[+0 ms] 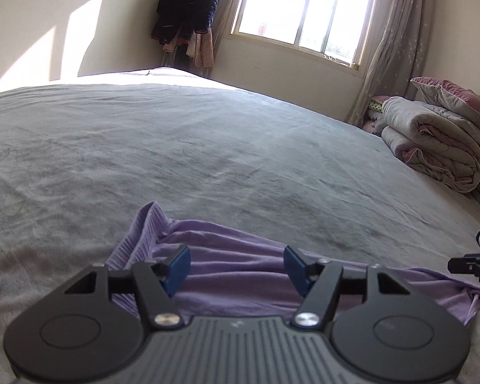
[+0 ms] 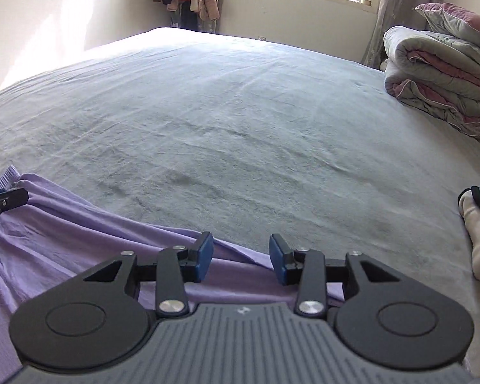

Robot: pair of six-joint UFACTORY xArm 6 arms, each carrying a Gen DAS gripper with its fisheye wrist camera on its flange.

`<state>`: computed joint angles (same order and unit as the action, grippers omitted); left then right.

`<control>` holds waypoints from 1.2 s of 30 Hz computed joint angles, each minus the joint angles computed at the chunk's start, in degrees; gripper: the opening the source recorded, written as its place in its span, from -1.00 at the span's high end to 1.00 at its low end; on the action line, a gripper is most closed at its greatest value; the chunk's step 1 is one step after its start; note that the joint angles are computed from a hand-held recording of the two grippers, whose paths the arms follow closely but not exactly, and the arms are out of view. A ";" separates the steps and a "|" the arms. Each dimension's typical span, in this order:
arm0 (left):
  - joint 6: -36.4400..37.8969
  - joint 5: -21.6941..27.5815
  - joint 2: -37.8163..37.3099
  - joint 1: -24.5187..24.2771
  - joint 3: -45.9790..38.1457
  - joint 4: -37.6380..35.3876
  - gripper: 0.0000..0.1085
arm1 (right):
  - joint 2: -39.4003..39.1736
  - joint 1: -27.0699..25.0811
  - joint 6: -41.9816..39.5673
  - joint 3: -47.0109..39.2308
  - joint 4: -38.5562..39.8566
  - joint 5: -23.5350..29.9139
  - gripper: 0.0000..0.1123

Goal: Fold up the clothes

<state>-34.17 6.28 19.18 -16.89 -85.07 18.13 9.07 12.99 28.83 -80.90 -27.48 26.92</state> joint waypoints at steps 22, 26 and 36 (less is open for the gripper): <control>0.20 3.26 1.22 1.27 -2.00 -5.26 -0.14 | 15.63 4.16 -27.11 -23.22 8.81 19.59 0.98; 1.11 2.68 1.25 1.51 -1.84 -7.40 -0.14 | 16.41 3.45 -22.48 -24.74 4.89 16.89 0.99; -0.79 0.76 1.61 2.08 -1.78 -5.99 -0.14 | 24.80 4.11 -15.89 -36.47 -5.61 16.19 0.99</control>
<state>-34.96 7.04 20.79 -14.81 -86.84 12.14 33.87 17.10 12.95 -117.37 -33.09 43.11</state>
